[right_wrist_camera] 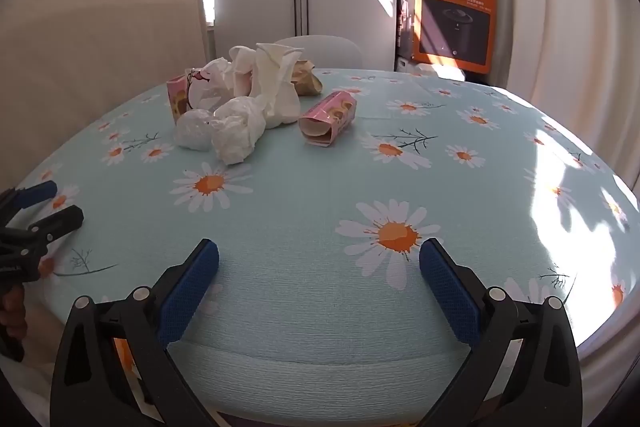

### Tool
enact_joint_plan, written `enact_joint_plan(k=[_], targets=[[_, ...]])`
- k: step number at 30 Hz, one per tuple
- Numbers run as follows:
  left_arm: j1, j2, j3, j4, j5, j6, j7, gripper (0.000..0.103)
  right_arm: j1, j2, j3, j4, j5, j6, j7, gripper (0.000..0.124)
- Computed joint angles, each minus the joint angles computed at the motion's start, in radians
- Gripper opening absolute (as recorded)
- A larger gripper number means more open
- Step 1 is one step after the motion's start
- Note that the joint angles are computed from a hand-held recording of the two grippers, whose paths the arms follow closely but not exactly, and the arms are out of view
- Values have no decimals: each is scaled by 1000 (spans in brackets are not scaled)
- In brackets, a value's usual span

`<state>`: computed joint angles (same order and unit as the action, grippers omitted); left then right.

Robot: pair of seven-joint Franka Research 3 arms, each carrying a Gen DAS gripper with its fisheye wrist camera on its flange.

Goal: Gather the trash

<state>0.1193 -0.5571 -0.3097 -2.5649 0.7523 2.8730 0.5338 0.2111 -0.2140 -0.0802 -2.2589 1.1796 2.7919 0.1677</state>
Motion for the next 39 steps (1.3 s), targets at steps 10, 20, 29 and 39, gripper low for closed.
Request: enact_joint_plan(k=[10,20,29,39], targets=[[5,-3,5,-12,2,31,14,99,6,-11,-21,-7,14,-17,-14,97],[12,-9,4,-21,-8,46,31,99,-2,-1,-1,0,21,-10,-10,97],[20,-11,0,-23,-18,49,41,99,-5,-2,-1,-1,17,-14,-8,97],[18,-12,-4,-22,-24,47,44,99,-4,-1,-1,-2,28,-13,-18,97]])
